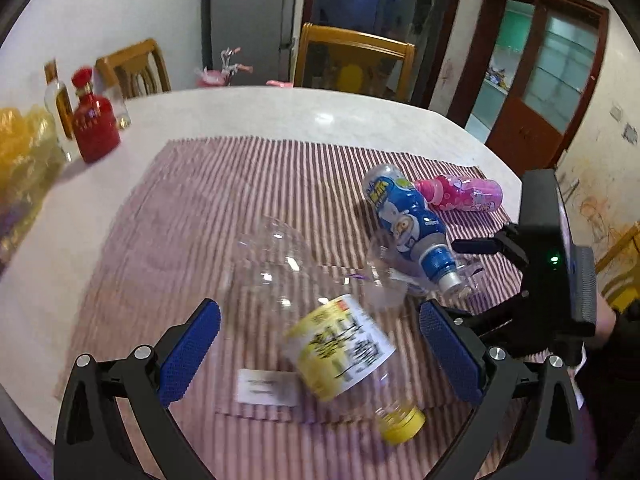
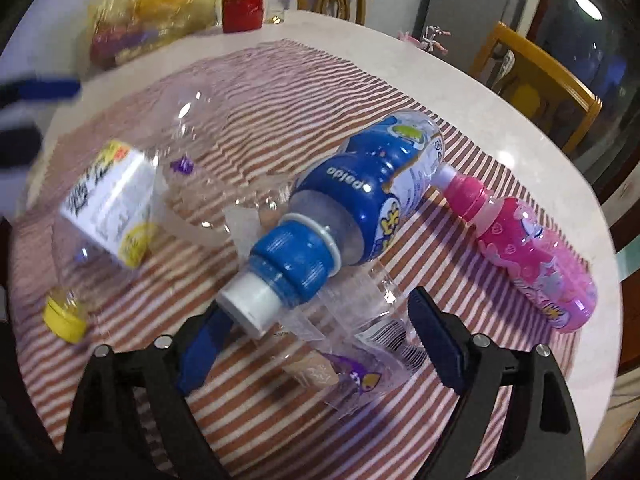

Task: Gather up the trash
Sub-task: 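Reach the right gripper toward the clear plastic bottle with blue cap, then grasp the blue-capped bottle with the right gripper while the left grasps the yellow-labelled bottle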

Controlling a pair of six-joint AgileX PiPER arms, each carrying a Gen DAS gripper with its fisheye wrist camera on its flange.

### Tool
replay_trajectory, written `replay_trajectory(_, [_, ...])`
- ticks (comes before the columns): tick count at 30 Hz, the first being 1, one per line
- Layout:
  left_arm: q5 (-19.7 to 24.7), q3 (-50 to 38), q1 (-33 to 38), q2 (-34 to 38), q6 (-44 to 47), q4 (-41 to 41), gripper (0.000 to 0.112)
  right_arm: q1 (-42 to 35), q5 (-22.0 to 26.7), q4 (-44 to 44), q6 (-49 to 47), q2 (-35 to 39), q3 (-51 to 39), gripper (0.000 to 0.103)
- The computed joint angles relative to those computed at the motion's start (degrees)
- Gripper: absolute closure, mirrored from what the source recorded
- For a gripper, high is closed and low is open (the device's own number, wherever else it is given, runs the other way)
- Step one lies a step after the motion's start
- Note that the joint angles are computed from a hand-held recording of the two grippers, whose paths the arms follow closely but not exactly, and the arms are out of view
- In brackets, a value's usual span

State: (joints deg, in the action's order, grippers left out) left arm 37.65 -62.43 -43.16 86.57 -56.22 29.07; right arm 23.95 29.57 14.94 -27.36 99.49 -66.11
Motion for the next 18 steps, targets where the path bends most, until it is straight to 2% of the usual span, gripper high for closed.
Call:
replay_trajectory(3, [1.47, -3.33, -1.41, 5.29, -3.1, 0.76, 0.015, 0.39, 0.55, -0.05, 1.5, 1.16, -1.16, 0.017])
replay_trajectory(6, [4.27, -6.75, -2.63, 9.77, -4.44, 1.15, 0.015, 0.27, 0.67, -0.14, 2.25, 1.62, -1.72, 0.029])
replay_trajectory(7, [5.11, -7.35, -2.7, 10.52, -4.27, 0.86, 0.015, 0.08, 1.26, 0.39, 1.87, 1.95, -2.22, 0.042])
replay_trajectory(8, [5.6, -7.75, -2.89, 11.28, -4.34, 0.66, 0.015, 0.37, 1.13, -0.83, 3.38, 2.52, -2.71, 0.048])
replay_trajectory(12, [6.64, -8.07, -3.89, 12.87, -5.98, 1.76, 0.015, 0.52, 1.42, -1.17, 4.79, 2.93, -2.93, 0.063])
replay_trajectory(14, [6.62, -8.01, -3.54, 12.92, -5.8, 1.28, 0.015, -0.14, 1.9, 1.84, 3.34, 2.17, -2.36, 0.084])
replay_trajectory(15, [6.94, -8.02, -3.5, 12.85, -5.7, 0.99, 0.015, -1.04, 2.89, 5.69, 0.73, 1.67, -1.97, 0.085])
replay_trajectory(17, [7.36, -7.87, -3.48, 12.6, -6.1, 1.42, 0.015, -2.36, 4.95, 11.32, -2.98, 0.94, -1.28, 0.102])
replay_trajectory(18, [7.76, -7.94, -3.56, 12.73, -6.47, 1.71, 0.015, -2.93, 5.64, 13.82, -4.23, 0.28, -0.45, 0.102])
